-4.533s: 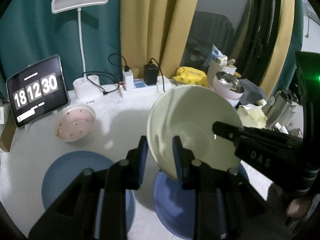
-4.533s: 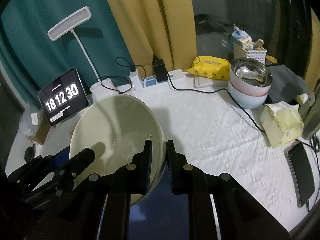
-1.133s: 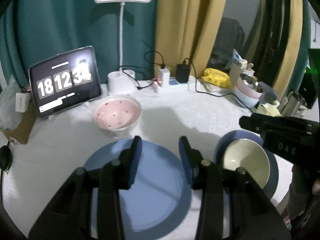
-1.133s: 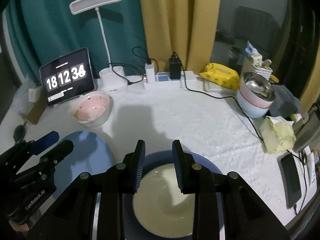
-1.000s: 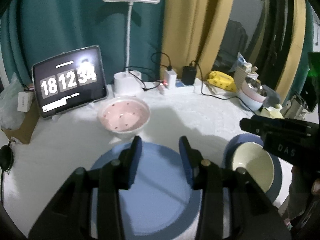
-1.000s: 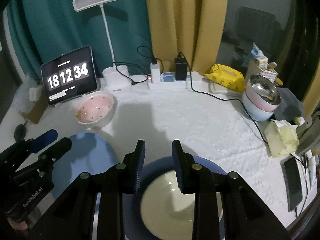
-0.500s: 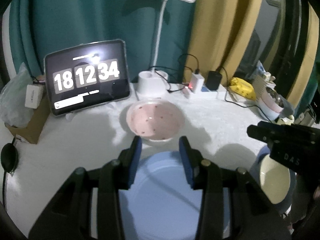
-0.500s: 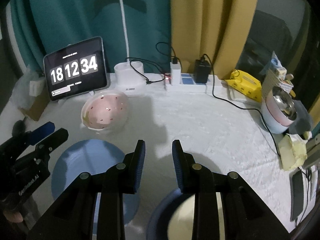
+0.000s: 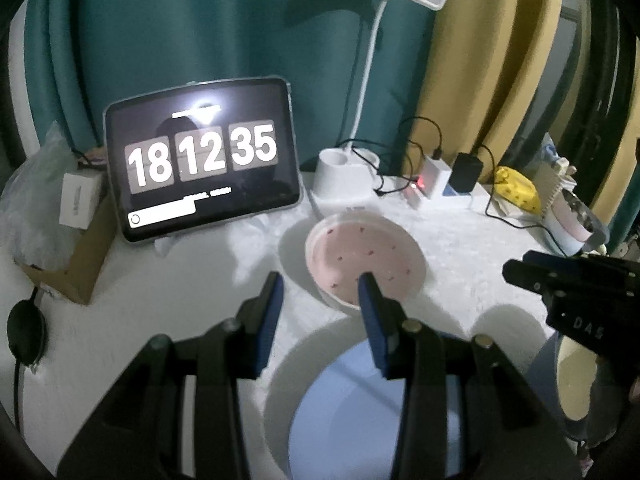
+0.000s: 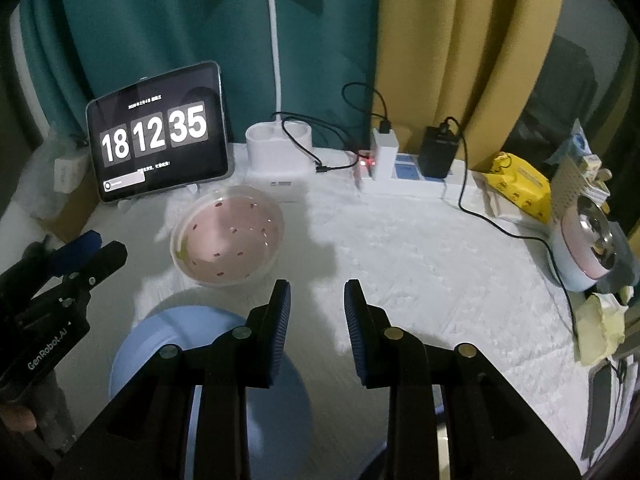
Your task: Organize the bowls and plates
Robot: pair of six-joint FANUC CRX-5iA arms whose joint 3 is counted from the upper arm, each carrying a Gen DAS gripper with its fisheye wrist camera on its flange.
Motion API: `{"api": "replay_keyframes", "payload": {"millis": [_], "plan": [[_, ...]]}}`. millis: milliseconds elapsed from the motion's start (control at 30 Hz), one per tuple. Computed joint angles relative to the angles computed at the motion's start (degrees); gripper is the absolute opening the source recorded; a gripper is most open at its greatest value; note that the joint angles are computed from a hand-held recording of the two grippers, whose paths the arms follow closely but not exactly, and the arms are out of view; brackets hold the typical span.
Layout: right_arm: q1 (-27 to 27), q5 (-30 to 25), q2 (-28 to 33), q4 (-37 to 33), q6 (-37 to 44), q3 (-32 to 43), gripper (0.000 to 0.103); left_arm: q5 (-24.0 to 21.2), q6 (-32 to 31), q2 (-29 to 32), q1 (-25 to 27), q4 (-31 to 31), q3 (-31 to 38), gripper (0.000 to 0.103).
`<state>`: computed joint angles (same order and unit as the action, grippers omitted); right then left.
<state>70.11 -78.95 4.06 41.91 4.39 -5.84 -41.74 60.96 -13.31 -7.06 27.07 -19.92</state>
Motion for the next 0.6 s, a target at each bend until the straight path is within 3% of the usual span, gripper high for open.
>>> {"api": "replay_keyframes", "payload": {"millis": [600], "plan": [[-8.6, 7.0, 6.4, -6.4, 6.6, 5.8, 0.029, -4.2, 5.2, 10.7, -0.1, -1.7, 7.2, 0.04]]}}
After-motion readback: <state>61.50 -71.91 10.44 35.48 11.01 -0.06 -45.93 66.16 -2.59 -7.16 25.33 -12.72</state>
